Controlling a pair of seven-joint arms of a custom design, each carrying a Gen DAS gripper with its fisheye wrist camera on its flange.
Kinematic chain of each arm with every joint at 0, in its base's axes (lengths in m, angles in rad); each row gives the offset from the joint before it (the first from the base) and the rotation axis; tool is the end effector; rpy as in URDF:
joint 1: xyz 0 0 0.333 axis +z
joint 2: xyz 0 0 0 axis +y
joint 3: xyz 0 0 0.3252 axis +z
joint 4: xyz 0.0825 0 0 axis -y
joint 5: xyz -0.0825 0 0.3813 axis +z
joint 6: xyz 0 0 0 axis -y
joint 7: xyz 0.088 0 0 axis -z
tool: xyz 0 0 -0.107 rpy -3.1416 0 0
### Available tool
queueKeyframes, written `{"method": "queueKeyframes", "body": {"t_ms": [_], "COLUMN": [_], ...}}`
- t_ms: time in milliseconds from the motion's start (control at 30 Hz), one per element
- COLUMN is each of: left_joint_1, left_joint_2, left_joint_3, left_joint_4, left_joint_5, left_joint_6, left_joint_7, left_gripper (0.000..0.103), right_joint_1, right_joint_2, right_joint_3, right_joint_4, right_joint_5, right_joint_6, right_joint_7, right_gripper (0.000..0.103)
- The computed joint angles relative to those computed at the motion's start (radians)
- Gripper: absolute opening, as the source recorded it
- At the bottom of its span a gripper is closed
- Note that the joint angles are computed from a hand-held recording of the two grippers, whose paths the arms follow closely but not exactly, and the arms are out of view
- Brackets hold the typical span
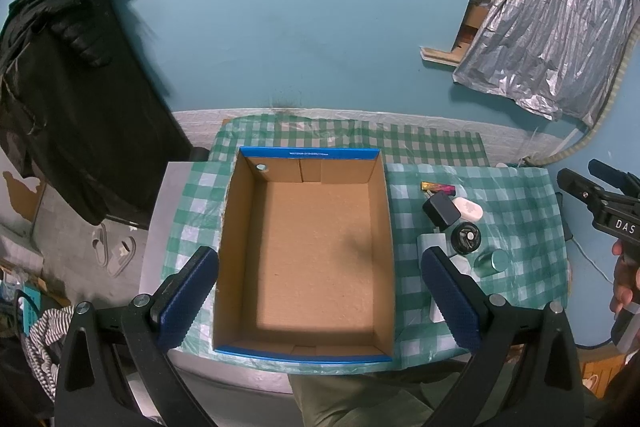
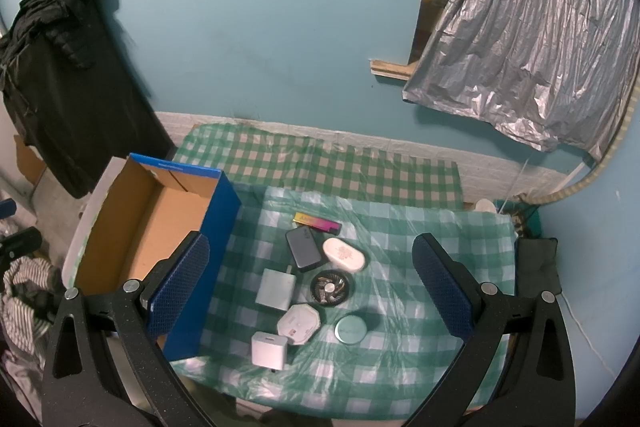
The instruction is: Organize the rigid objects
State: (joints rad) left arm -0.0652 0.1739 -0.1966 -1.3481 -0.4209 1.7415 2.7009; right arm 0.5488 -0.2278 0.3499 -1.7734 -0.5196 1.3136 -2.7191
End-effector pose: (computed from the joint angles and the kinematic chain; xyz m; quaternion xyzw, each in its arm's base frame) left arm 0.5947 -0.1841 0.6657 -0.1020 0.9629 -0.2485 0.0248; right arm 0.3132 0.3266 0.6506 -0.1819 0.9318 -0.3023 0.0854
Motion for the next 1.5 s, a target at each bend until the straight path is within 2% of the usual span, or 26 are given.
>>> {"method": "queueKeyframes", "body": {"t_ms": [1167, 1267, 1400, 1500], "left_joint_1": [-0.008, -0.012, -0.024, -0.033], "left_joint_2": [0.002, 0.019, 0.094, 0.143], "left_joint_3": [-0.002, -0.003, -0.008, -0.010], "left_joint_4": [-0.010, -0.005, 0.069, 0.100], "left_joint_5": [0.019, 0.041, 0.090, 0.143], "left_joint_6": [0.009, 0.026, 0.017, 0.050], "left_joint_7": [0.032, 0.041, 0.015, 0.007], "left_gripper": [0.102, 0.102, 0.102, 0.102], "right_joint_1": [0.006, 0.007, -0.010, -0.027], "right_joint_2": [-0.002, -0.023, -0.095, -0.146], "right_joint_3": [0.000, -0.004, -0.020, -0.021], "right_joint_4": [-0.009, -0.042, -0.153, -0.236], "right_joint_5": [0.020, 0.030, 0.070, 0.112], "right_joint_6": [0.004, 0.041, 0.140, 0.211], "right_joint_7": [0.016, 0.018, 0.021, 0.034], "right_gripper": [0.101, 0.101, 0.101, 0.101]}}
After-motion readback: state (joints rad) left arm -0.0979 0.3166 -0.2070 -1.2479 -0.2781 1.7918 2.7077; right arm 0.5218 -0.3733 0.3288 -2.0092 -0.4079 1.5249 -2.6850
